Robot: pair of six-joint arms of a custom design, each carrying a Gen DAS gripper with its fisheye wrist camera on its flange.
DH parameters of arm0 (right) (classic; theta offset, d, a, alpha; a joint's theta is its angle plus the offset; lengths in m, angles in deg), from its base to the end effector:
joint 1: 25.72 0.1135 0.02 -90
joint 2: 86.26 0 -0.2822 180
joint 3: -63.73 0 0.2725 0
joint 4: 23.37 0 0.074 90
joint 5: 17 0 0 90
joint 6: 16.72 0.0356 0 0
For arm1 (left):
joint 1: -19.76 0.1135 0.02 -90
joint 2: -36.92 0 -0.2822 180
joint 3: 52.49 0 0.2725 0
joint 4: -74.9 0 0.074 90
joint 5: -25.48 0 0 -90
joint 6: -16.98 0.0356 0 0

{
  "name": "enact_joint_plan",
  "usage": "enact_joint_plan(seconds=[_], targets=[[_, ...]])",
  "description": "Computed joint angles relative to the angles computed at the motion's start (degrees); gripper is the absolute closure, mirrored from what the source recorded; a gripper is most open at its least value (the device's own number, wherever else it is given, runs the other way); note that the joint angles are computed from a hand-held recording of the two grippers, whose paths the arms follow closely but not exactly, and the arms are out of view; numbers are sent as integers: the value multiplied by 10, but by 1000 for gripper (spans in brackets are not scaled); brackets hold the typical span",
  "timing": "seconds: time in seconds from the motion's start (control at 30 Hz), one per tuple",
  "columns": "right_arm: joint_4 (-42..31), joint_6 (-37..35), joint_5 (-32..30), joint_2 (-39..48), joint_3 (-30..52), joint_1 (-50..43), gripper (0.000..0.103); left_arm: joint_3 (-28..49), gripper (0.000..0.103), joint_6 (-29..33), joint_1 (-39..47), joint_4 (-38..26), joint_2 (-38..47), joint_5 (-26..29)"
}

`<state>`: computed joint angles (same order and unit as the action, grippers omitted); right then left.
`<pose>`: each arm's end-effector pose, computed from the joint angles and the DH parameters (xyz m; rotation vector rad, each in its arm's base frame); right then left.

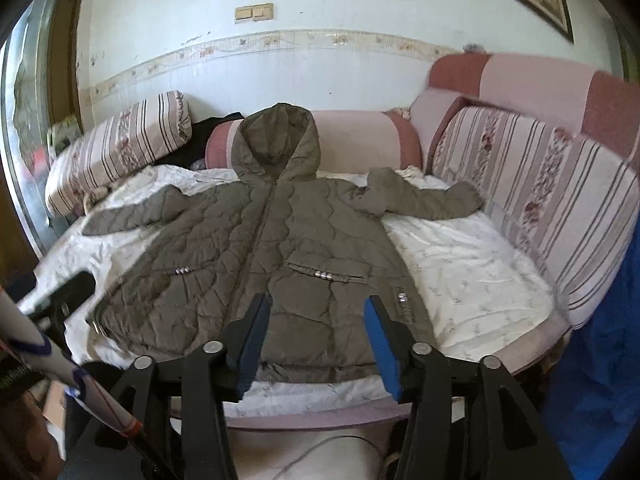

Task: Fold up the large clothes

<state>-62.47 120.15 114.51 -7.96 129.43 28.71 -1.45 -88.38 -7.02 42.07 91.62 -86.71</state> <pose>0.1885 0.2231 0.2514 0.1426 2.1950 0.0616 0.1979 -0.0848 0.2628 0.0024 2.1539 0.0037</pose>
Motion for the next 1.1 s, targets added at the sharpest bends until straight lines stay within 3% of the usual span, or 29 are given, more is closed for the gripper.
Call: enact_joint_plan(seconds=[0.1,0.17,0.43,0.57,0.7,0.83,0.93,1.0,1.1], targets=[[80,-31,-63,-14,-31,-61,40,8,0,21,21,23,34,8],[137,-69,-140,-13,-48,-131,39,7,0,35,37,58,59,9],[210,-108,-316,57,-31,-370,39,134,0,40,93,152,269,52],[244,-101,-451,128,16,-484,39,276,0,38,89,169,423,41],[271,-63,-583,222,77,-567,45,475,0,25,84,118,594,57],[202,-97,-579,321,197,-603,72,629,0,16,81,81,740,56],[148,-132,-528,386,297,-625,73,685,0,23,83,66,804,32],[118,-132,-495,432,364,-647,73,723,0,47,94,51,829,46],[93,-119,-494,508,465,-682,73,748,0,69,106,61,846,22]])
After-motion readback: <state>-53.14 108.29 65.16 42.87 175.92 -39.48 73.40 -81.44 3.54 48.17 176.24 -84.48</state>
